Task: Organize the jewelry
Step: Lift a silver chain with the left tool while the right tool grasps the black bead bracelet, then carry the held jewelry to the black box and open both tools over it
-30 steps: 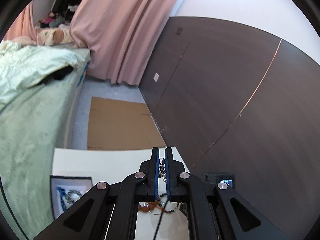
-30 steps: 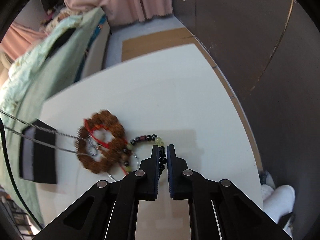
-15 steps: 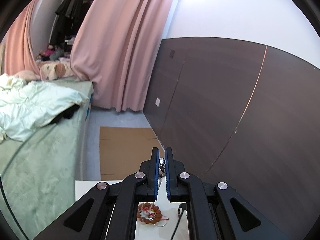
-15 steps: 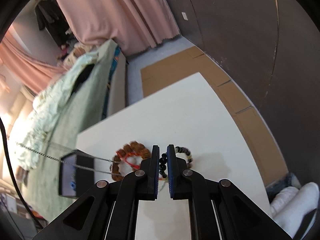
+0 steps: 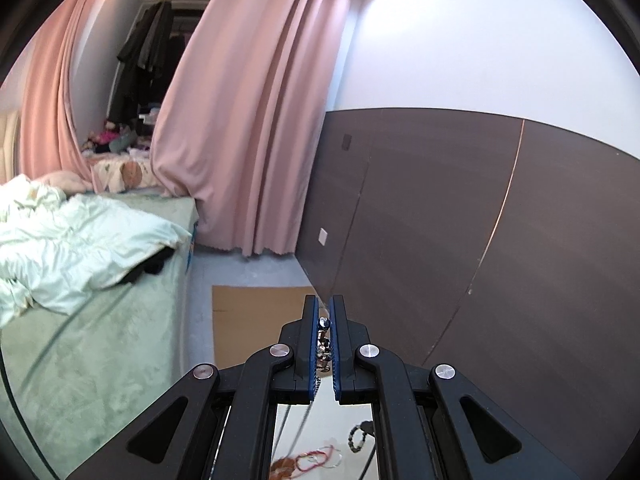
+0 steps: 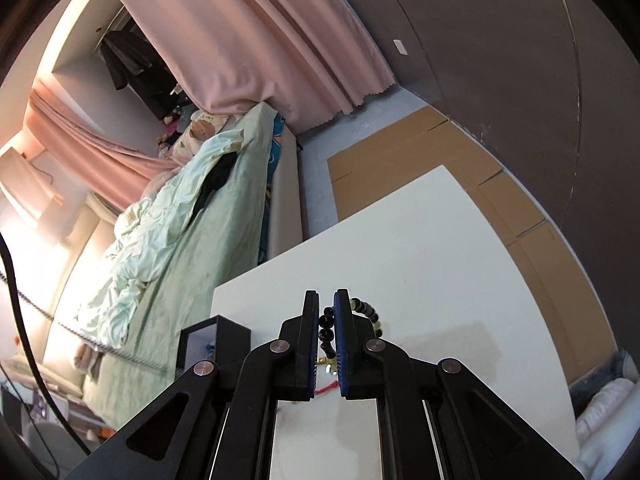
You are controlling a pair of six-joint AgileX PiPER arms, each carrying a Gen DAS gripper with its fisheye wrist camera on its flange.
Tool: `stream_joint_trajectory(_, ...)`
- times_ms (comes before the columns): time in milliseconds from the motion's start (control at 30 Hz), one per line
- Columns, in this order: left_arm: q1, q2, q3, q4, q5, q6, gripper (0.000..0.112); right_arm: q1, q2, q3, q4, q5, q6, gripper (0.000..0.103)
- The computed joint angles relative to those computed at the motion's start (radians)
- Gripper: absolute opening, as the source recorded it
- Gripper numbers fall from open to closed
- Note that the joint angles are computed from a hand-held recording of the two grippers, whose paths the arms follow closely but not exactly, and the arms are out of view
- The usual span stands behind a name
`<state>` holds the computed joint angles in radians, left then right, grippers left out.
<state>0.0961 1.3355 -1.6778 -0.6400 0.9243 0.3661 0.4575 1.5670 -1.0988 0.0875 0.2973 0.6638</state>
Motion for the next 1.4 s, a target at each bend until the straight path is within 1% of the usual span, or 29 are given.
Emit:
stream_joint_trajectory(100, 0.013, -0.003, -0.021, 0.003, 0.006, 0.002, 0.005, 0.016, 0.002, 0.0, 0.006, -0.012, -0.006, 0.009)
stream_joint_trajectory(233, 0.075, -0.003, -0.058, -0.02, 0.032, 0.019, 0.005, 0.036, 0.012, -0.015, 0.017, -0.019, -0.023, 0.009)
stream_joint_trajectory(400, 0.14, 0.038, -0.174, -0.026, 0.084, 0.002, 0.005, 0.054, 0.027, -0.018, 0.056, -0.044, -0.05, 0.009)
stream_joint_trajectory(500, 0.15, 0.054, -0.24, -0.002, 0.096, -0.011, 0.005, 0.053, 0.03, -0.008, 0.142, -0.067, -0.128, 0.009)
stream_joint_trajectory(567, 0.163, 0.064, -0.286, 0.007, 0.105, -0.017, 0.005, 0.061, 0.034, -0.008, 0.138, -0.078, -0.124, 0.009)
stream_joint_trajectory(700, 0.183, 0.076, -0.345, 0.021, 0.112, -0.021, 0.005, 0.07, 0.05, -0.026, 0.125, -0.068, -0.114, 0.009)
stream_joint_trajectory(833, 0.176, 0.075, -0.301, 0.029, 0.082, -0.005, 0.005, 0.074, 0.053, -0.027, 0.117, -0.061, -0.107, 0.009)
stream_joint_trajectory(1000, 0.131, 0.082, -0.139, 0.052, 0.013, 0.013, 0.005, 0.073, 0.039, -0.019, 0.096, -0.058, -0.091, 0.009)
stream_joint_trajectory(1133, 0.067, 0.159, -0.017, 0.126, -0.035, 0.001, 0.005, 0.073, 0.042, -0.028, 0.082, -0.046, -0.078, 0.009)
stream_joint_trajectory(1267, 0.064, 0.234, 0.042, 0.163, -0.046, -0.029, 0.005, 0.077, 0.046, -0.038, 0.067, -0.036, -0.068, 0.009)
stream_joint_trajectory(1400, 0.084, 0.233, 0.066, 0.14, -0.056, -0.003, 0.005, 0.083, 0.06, -0.058, 0.047, -0.024, -0.053, 0.009)
